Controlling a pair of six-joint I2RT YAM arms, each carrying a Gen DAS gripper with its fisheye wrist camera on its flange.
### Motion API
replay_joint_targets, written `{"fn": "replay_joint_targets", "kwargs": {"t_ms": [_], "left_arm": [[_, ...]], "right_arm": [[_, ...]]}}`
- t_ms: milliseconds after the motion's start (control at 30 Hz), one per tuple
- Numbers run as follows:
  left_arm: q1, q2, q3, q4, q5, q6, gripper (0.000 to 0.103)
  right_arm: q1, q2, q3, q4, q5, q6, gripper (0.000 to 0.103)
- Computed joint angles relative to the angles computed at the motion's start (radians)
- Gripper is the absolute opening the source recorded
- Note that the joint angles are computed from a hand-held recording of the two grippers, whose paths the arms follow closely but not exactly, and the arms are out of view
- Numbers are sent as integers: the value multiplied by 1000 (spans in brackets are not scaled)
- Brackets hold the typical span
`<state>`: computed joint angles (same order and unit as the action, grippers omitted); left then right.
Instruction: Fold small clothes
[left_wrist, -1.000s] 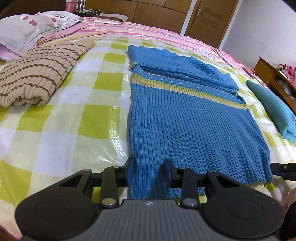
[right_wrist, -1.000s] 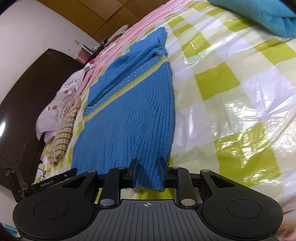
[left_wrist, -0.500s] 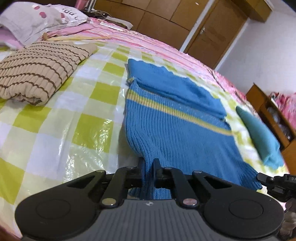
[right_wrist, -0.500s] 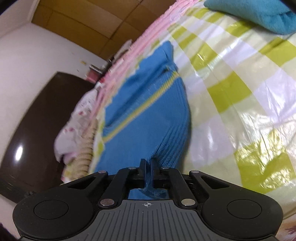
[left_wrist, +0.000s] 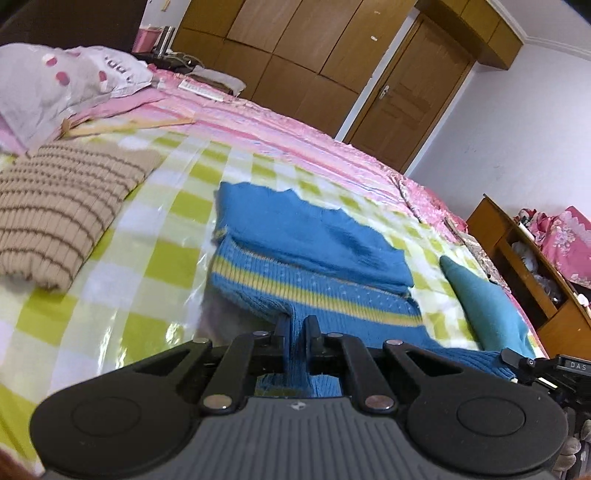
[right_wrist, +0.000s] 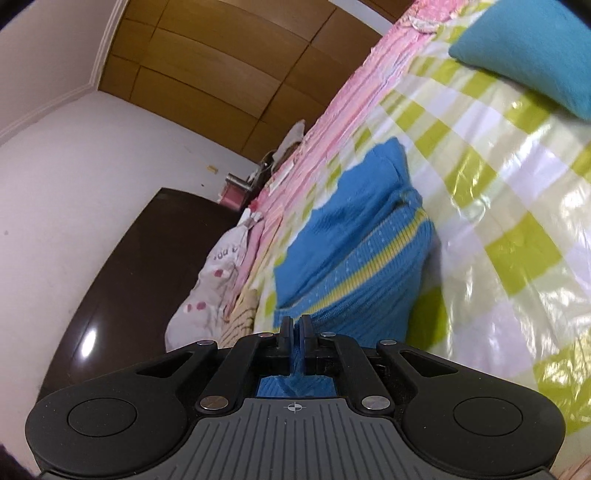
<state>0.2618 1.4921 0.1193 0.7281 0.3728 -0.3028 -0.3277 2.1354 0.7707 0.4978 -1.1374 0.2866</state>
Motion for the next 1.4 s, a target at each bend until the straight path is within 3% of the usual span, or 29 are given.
{"fn": "replay_joint_targets", "kwargs": {"t_ms": [233,367,433,533,600,633,800,1000,1167,1300,1400], "left_arm": [[4,57,5,44,-2,-22,14],[-47,113,-10,63,-89,4,14],[-81,156,-10,67,-147,23,14],[-103,191,-23,84,-186,32,14],[-111,202,-27,90,-215,37,14],[-106,207,-26,87,-217,37,14],[-64,222,-5,27,-220,35,15],[-25,190,9,-38,-227,22,26],[-122,249,81,-106,-319,37,31],[-164,323,171,-209,-321,36,33],[-193,357,181,-186,-358,35,37]], "right_arm": [[-37,9,24,-14,-22,6,1],[-59,-44,16,-195,127,-225,8],[-74,-31,22,-252,148,-288,8],[-71,-10,31,-301,226,-326,24],[-55,11,43,-330,263,-354,44],[-47,21,49,-345,285,-365,46],[9,73,82,-403,380,-401,46],[25,90,110,-439,380,-413,46],[38,81,138,-501,389,-435,46],[53,81,149,-526,399,-425,44],[55,83,152,-528,399,-414,43]]}}
